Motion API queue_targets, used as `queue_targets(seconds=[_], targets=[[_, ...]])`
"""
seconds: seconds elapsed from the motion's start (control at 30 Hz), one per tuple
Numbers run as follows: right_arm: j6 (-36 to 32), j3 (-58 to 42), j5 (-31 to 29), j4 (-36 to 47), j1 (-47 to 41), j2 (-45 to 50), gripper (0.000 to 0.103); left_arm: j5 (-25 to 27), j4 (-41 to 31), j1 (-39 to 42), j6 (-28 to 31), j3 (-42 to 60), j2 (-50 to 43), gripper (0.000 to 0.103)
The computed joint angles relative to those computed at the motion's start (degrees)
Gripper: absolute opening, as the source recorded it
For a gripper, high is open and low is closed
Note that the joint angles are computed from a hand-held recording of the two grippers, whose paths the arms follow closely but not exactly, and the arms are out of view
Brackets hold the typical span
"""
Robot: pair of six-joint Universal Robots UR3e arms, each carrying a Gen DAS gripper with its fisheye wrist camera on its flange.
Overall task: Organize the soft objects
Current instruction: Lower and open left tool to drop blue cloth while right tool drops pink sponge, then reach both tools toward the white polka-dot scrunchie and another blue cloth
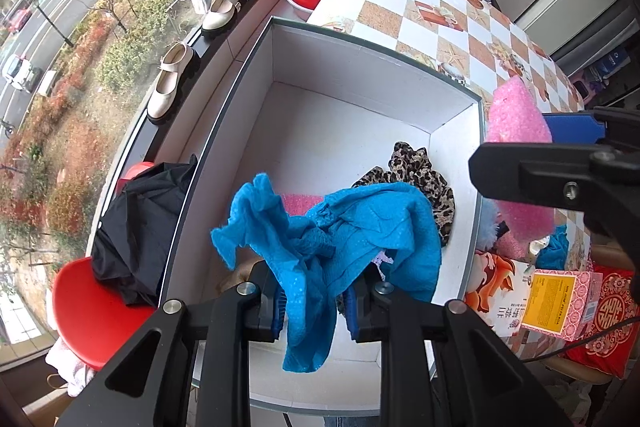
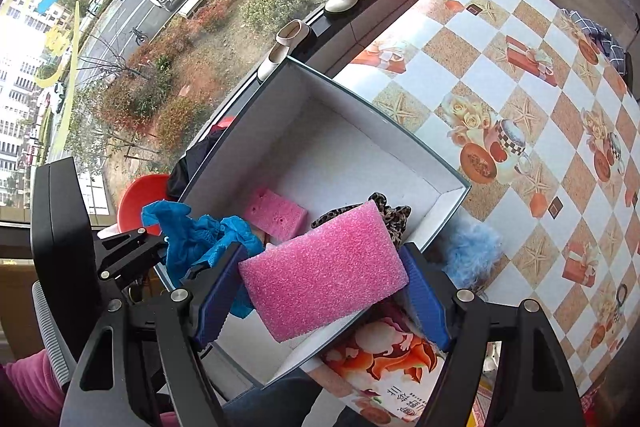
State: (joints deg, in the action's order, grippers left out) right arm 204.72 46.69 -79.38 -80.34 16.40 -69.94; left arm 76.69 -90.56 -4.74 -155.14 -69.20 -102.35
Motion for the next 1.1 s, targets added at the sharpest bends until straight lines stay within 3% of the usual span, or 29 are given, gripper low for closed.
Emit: queue_targets(seconds=[0.03, 0.1, 0.17, 0.23, 0.27, 0.33, 0.4, 0.53, 0.8, 0.97, 1.1], targets=[[0.0, -0.6, 0.0, 0.0, -0.1, 0.5, 0.078, -0.1, 0.3, -0.1, 0.0, 0.2, 0.0, 0.028], [0.1, -1.1, 0.3, -0.4, -0.4, 0.9, 0.078, 0.3, 1.2, -0.5, -0.3, 0.3, -0.1, 0.043], [0.5, -0.6, 0.9, -1.4, -0.8, 0.8, 0.079, 0.6, 1.9, -0.9, -0.5, 0.4, -0.1, 0.073], [1.0, -0.2, 1.2, -2.1, -1.3, 0.5, 0.082, 0.0, 1.8, -0.9, -0.6, 0.9, -0.3, 0.084], [1.3, -0.2, 0.9, -2.0, -1.4, 0.5, 0.085, -0.7, 1.6, -0.6, -0.7, 1.0, -0.3, 0.085], [2.0, -0.7, -0.7, -0.9, -1.7, 0.5, 0.103, -1.0, 1.5, -0.3, -1.6, 1.6, -0.7, 0.091], [3.0, 4.8, 0.9, -4.6, -3.1, -2.9, 0.103, 0.2, 1.7, -0.8, -2.3, 2.3, -1.4, 0.1], [5.3, 12.1, 5.5, -9.0, -6.3, -7.9, 0.103, -0.3, -0.5, -0.8, -2.8, 4.4, -2.9, 0.103], [7.7, 17.9, 8.7, -6.0, -11.5, -16.9, 0.103, -3.5, -8.5, -2.3, 0.5, 11.8, -4.3, 0.102], [9.1, 24.5, 11.6, -0.6, -18.0, -27.9, 0.103, -4.3, -13.0, -6.7, 3.5, 18.0, -5.7, 0.103], [6.6, 28.2, 14.1, 9.0, -26.7, -38.5, 0.103, -4.6, -16.4, -12.0, 5.5, 24.1, -8.3, 0.102]])
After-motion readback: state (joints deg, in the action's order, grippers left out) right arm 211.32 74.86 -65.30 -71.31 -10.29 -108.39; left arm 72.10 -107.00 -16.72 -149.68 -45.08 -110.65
